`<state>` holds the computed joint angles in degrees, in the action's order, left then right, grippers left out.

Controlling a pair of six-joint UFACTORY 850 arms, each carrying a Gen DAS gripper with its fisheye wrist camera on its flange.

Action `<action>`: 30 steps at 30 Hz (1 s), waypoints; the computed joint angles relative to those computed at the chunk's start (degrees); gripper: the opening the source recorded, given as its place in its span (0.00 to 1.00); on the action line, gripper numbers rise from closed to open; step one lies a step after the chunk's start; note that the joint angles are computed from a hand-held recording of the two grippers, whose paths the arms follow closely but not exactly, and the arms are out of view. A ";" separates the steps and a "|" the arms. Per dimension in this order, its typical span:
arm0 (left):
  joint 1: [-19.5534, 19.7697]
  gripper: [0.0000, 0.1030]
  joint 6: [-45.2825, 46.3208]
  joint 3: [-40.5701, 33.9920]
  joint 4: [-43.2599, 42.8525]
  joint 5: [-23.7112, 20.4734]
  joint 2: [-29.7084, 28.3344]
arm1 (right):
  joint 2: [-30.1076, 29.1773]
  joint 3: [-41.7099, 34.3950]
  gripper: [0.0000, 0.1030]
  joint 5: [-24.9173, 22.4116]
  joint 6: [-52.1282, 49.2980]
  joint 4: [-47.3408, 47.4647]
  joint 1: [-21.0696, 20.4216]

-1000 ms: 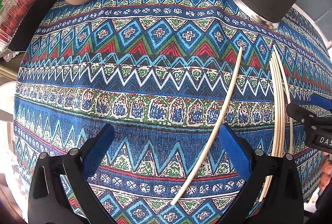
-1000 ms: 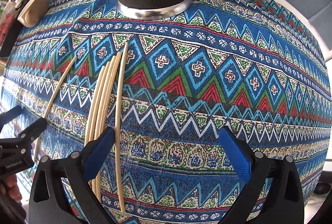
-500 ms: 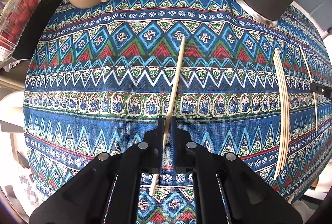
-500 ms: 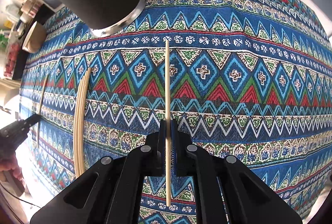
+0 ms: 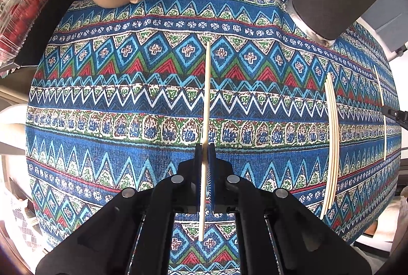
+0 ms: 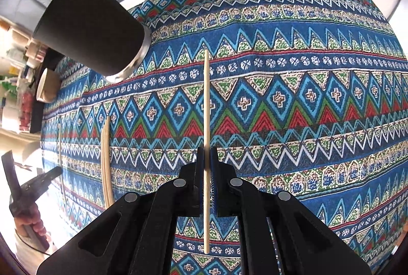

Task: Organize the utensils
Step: 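Lift both held sticks upright and carry them over the black holder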

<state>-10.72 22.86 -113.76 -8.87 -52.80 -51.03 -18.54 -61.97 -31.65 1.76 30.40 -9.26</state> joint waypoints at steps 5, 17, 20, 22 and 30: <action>0.08 0.04 1.07 -3.11 -2.82 -1.47 0.64 | 0.77 -1.08 0.04 0.44 -1.58 1.45 -1.55; -1.66 0.04 3.37 -13.76 -10.45 -3.17 0.56 | 2.27 -4.72 0.04 4.13 -2.69 4.28 -0.36; -2.61 0.04 2.85 -18.00 -10.77 -3.86 -1.07 | 2.97 -6.10 0.05 5.47 -3.73 5.06 -0.10; -3.34 0.04 2.87 -18.46 -11.16 -3.01 -1.12 | 3.70 -7.01 0.05 6.49 -4.92 6.09 0.19; -5.92 0.04 3.60 -24.81 -13.21 -3.38 -2.99 | 3.20 -12.70 0.05 6.92 -17.77 17.09 1.59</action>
